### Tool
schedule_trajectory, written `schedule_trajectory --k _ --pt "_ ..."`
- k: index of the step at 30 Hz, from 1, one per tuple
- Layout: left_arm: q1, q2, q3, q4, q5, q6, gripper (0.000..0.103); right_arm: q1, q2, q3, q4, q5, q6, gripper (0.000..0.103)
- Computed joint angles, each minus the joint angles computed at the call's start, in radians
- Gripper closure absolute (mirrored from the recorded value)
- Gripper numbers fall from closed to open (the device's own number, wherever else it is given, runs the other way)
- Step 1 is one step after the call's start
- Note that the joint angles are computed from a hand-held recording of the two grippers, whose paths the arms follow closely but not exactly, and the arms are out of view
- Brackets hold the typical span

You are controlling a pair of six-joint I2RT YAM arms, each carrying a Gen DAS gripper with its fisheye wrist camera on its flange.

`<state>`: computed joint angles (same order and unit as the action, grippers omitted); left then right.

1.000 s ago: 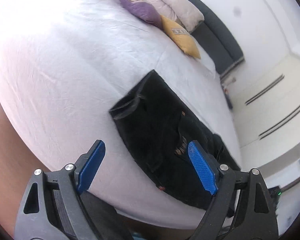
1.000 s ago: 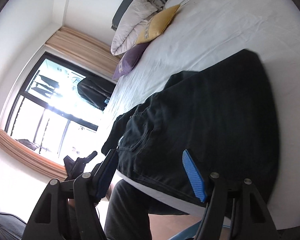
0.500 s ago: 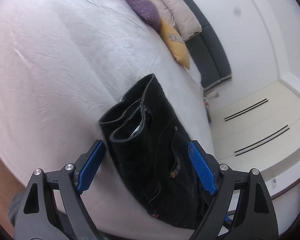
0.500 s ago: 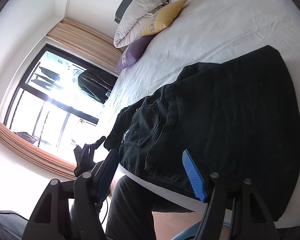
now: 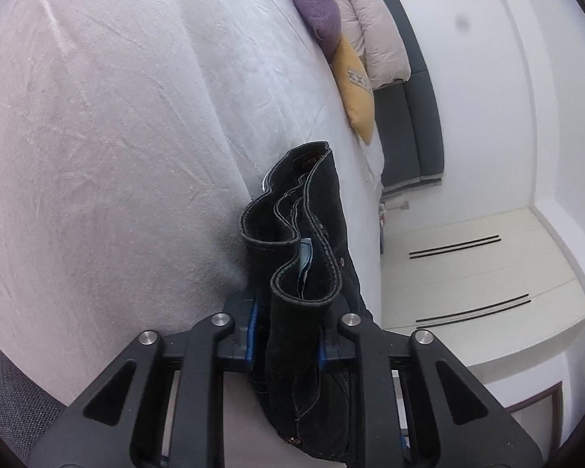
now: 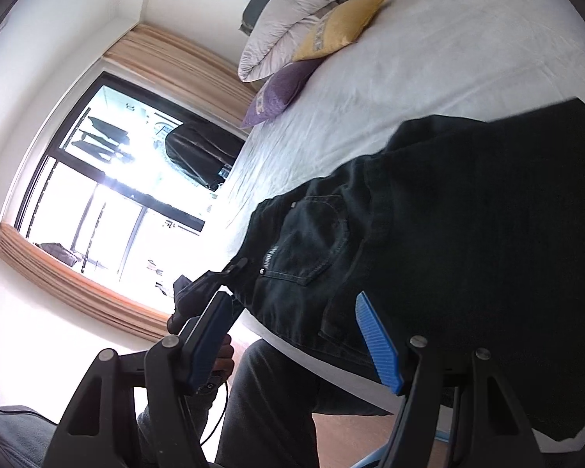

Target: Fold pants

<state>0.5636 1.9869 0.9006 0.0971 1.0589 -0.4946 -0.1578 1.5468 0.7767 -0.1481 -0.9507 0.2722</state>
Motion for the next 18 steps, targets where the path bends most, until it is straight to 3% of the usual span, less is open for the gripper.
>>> schedule_trajectory --k 5,12,18 --pt "-0.002 -0.060 -0.030 -0.003 -0.027 0.026 0.090 0.063 0.035 0.085 -0.022 0.066 0.027 0.034" --pt "-0.104 -0.281 -0.100 -0.032 -0.197 0.152 0.090 0.199 0.220 0.360 -0.143 0.205 0.034 0.018" --pt "-0.201 -0.426 -0.125 -0.078 -0.318 0.247 0.091 0.234 0.371 0.562 -0.254 0.241 0.061 0.018"
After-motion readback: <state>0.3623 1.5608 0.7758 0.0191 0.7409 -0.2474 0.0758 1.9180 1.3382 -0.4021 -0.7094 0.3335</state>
